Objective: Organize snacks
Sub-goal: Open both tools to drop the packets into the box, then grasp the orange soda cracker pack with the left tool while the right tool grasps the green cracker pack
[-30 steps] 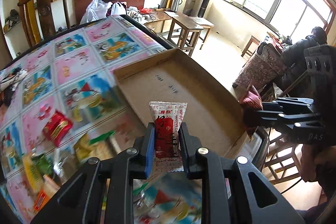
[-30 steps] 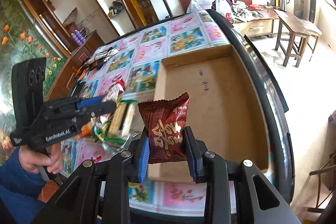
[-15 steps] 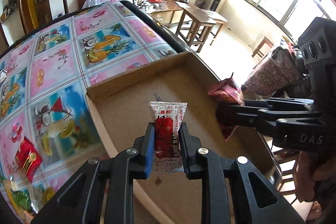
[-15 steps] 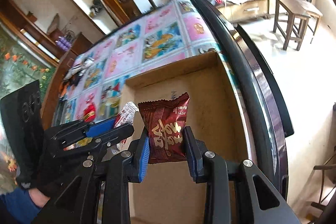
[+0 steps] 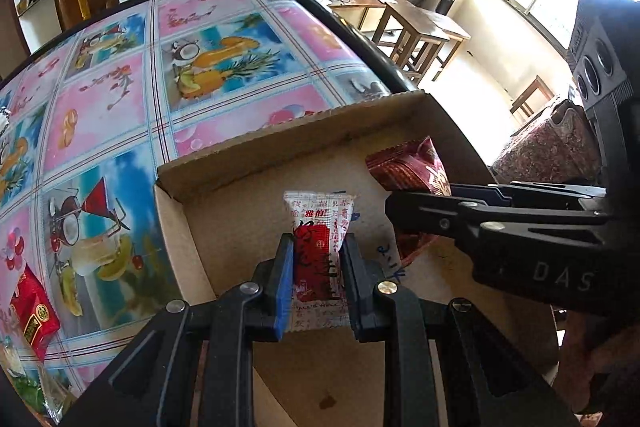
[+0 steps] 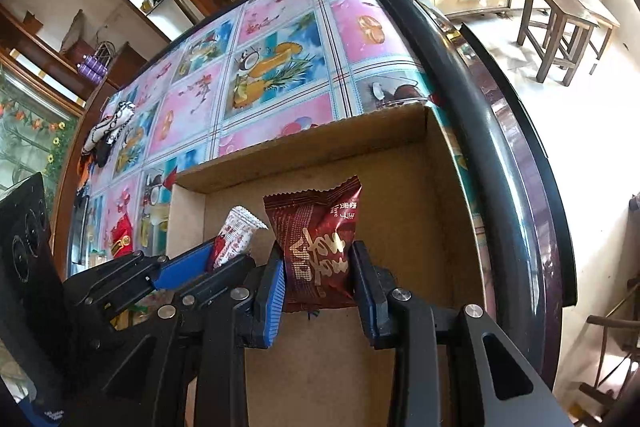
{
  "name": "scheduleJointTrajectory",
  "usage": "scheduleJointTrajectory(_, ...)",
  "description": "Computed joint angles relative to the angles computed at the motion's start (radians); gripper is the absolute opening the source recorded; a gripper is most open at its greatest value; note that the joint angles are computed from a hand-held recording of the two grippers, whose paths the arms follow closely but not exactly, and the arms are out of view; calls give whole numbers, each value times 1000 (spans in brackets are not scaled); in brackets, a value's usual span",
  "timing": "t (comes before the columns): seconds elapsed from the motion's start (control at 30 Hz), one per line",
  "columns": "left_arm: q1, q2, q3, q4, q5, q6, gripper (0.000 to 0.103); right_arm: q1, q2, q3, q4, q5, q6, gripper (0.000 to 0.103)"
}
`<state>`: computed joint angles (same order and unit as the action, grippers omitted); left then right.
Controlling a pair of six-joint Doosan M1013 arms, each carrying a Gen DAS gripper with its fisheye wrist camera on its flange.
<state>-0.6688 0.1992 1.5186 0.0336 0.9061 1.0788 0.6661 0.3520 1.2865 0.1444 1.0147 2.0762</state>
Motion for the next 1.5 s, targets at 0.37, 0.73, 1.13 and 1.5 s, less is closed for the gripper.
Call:
scheduleJointTrajectory(0.37, 5, 4, 7, -8, -9, -15, 44, -5, 21, -13, -3, 18, 15, 47)
scheduleJointTrajectory(0.73, -35, -93, 67, 69, -74, -61, 46, 28, -64, 46, -78, -80, 86, 54)
scheduleJointTrajectory(1.13, -59, -320, 235, 112, -112, -72, 59, 161, -156, 105, -213, -167, 228, 70)
scheduleJointTrajectory(1.5, 52, -559, 426, 112, 44, -29, 59, 307, -134, 94, -205, -183, 243, 74)
